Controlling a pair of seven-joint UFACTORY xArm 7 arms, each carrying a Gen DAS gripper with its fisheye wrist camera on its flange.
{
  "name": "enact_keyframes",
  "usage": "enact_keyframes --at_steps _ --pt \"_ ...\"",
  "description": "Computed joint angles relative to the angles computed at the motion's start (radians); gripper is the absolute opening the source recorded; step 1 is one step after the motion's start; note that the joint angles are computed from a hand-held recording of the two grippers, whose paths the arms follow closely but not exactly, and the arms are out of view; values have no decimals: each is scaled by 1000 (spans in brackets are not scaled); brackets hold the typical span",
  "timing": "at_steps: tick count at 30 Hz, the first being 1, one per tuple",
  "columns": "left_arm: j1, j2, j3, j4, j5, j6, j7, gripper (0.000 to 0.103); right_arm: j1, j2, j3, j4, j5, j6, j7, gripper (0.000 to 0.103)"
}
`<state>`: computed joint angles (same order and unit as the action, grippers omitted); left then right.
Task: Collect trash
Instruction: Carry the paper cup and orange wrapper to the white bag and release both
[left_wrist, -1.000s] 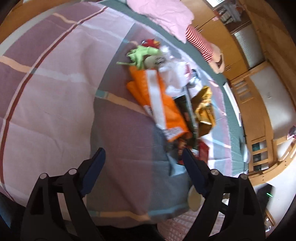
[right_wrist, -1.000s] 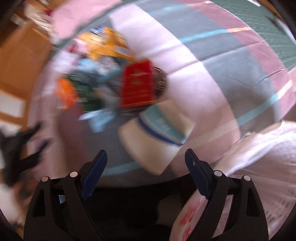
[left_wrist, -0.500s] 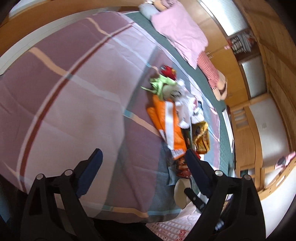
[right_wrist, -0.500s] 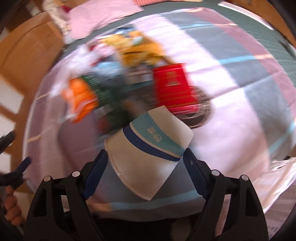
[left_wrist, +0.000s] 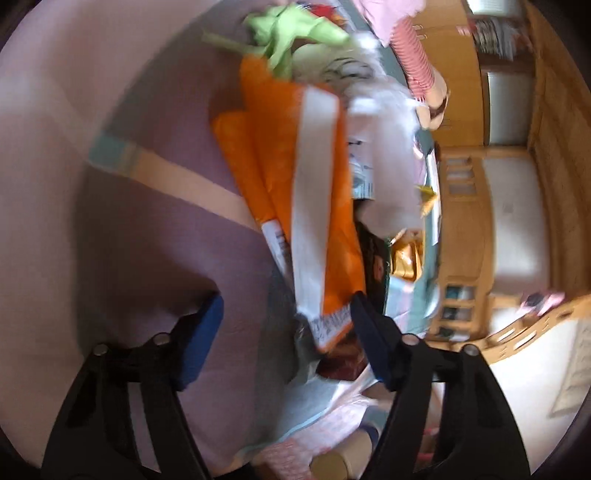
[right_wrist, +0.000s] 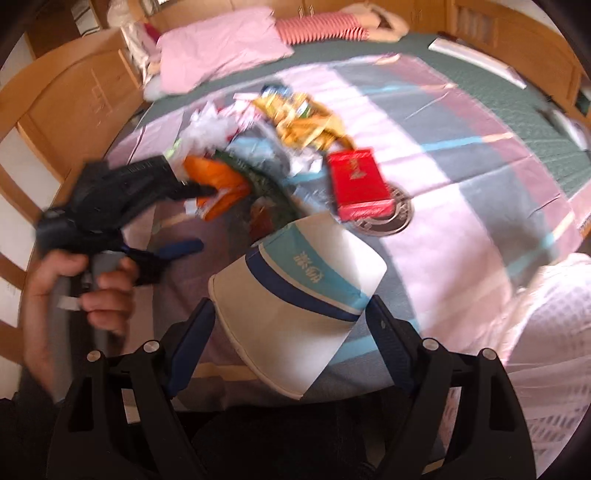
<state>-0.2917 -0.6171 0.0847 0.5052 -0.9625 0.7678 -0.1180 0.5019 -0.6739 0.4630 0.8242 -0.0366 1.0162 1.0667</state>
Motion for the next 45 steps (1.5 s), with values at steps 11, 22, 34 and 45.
enact_keyframes --at_steps 11,22,34,45 --pt "11 -211 -17 -76 30 -64 -1 14 -19 33 44 45 -84 29 11 82" --pt "127 -582 -12 -87 445 64 -185 14 12 -51 -1 -44 -53 -111 8 82" --pt "-253 -585 17 -89 298 -140 2 14 -34 -474 -103 -55 -57 190 -245 83" --pt "-699 -329 -79 -24 3 -257 195 14 -232 -827 -300 -123 49 752 -170 84"
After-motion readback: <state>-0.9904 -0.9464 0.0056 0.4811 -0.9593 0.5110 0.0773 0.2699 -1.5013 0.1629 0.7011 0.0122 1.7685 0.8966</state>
